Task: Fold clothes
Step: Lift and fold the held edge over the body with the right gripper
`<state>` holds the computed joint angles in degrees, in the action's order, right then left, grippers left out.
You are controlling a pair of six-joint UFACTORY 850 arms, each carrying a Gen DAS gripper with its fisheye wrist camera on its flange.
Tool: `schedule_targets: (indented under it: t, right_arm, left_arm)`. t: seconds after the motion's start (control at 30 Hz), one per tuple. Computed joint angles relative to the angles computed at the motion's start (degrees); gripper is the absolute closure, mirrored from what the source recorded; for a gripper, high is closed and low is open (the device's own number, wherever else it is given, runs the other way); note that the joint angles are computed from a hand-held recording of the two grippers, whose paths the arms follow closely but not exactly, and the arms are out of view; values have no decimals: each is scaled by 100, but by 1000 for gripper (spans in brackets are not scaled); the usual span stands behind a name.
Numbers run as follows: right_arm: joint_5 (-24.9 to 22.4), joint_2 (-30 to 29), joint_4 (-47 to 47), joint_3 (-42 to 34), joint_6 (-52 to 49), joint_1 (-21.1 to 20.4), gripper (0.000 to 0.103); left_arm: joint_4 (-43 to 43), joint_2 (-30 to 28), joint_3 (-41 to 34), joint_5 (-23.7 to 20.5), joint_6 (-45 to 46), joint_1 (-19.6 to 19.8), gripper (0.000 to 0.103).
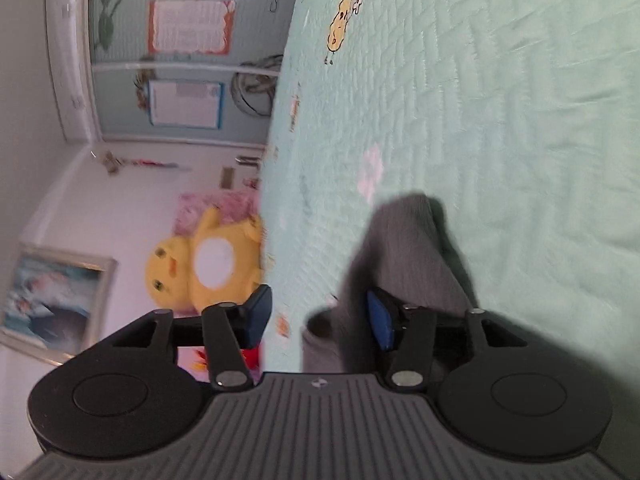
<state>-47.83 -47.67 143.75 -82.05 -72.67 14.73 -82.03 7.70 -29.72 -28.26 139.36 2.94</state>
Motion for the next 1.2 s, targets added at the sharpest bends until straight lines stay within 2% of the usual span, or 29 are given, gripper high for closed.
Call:
schedule_targets:
  t: [0.1, 0.2, 0.27, 0.3, 0.37, 0.47, 0.5, 0.53, 0.57, 0.6, 0.67, 0.7, 0.83, 0.87, 0.9, 0.93, 0.97, 1.0, 1.03, 1.07, 1.13, 1.17, 1.2]
  right_arm:
    - [163, 62, -109, -21, -240, -6, 46]
    - [281, 570, 729, 554, -1592, 8, 46]
    - [-6, 844, 1083, 928, -2154, 0, 46]
    - [-197, 926, 955, 1041, -2220, -14, 46]
    - [-253, 998, 447, 1050, -2118, -2, 46]
    - [242, 775, -414, 565, -1754, 107, 40]
    - [570, 684, -467, 414, -1652, 124, 40]
    - [900, 587, -535, 256, -1535, 142, 43]
    - [1234, 485, -635, 85, -1388, 159, 59]
    - [1465, 395, -533, -27, -1430, 188, 64]
    - [1276, 660, 250, 291, -2235, 272, 61]
    - [1075, 812, 535, 484, -2630, 314, 55]
    - [201, 1165, 406, 1049, -3011, 439, 40]
    - [267, 1108, 144, 998, -2847, 439, 39]
    - [574, 975, -122, 832, -2597, 442, 39]
    - [661, 818, -205, 682, -2307, 395, 41]
    - [747, 657, -300, 525, -2006, 347, 56]
    - [836, 493, -416, 357, -1684, 298, 77]
    - [913, 348, -481, 213, -1434, 259, 84]
    - [926, 420, -429, 264, -1424, 258, 86]
    - [933, 576, -225, 399, -1542, 270, 78]
    - [876, 795, -116, 622, -1870, 326, 73]
    - [724, 1022, -143, 890, -2005, 393, 71]
  left_arm:
    - [67, 1, -18, 22, -14, -24, 56]
    - [71, 7, -16, 31, 60, -20, 56]
    - [107, -1, -27, 51, 20, -31, 55]
    - [142, -3, -35, 66, -20, -43, 55]
    - [214, -7, -52, 98, -104, -68, 55]
    - [236, -10, -67, 150, -152, -103, 54]
    - [204, -10, -65, 166, -127, -111, 52]
    - [174, -11, -62, 182, -103, -118, 51]
    - [148, -12, -59, 179, -82, -112, 50]
    - [123, -14, -56, 172, -62, -103, 50]
    - [22, -28, -41, 117, 69, -68, 50]
    - [-20, -39, -38, 82, 135, -47, 50]
    - [-34, -89, -58, -4, 102, -1, 50]
    - [-49, -89, -56, -1, 108, -6, 50]
    - [-56, -84, -55, 23, 101, -24, 50]
    - [-58, -78, -54, 51, 85, -44, 50]
    - [-38, -68, -52, 70, 32, -57, 49]
    - [-17, -68, -61, 82, -26, -61, 49]
    - [-32, -62, -55, 87, -28, -62, 49]
    - [-80, -59, -43, 77, 20, -54, 49]
    - [-176, -65, -21, 25, 97, -20, 49]
    - [-214, -72, -16, -2, 112, -2, 49]
    - [-253, -74, -7, -16, 130, 8, 49]
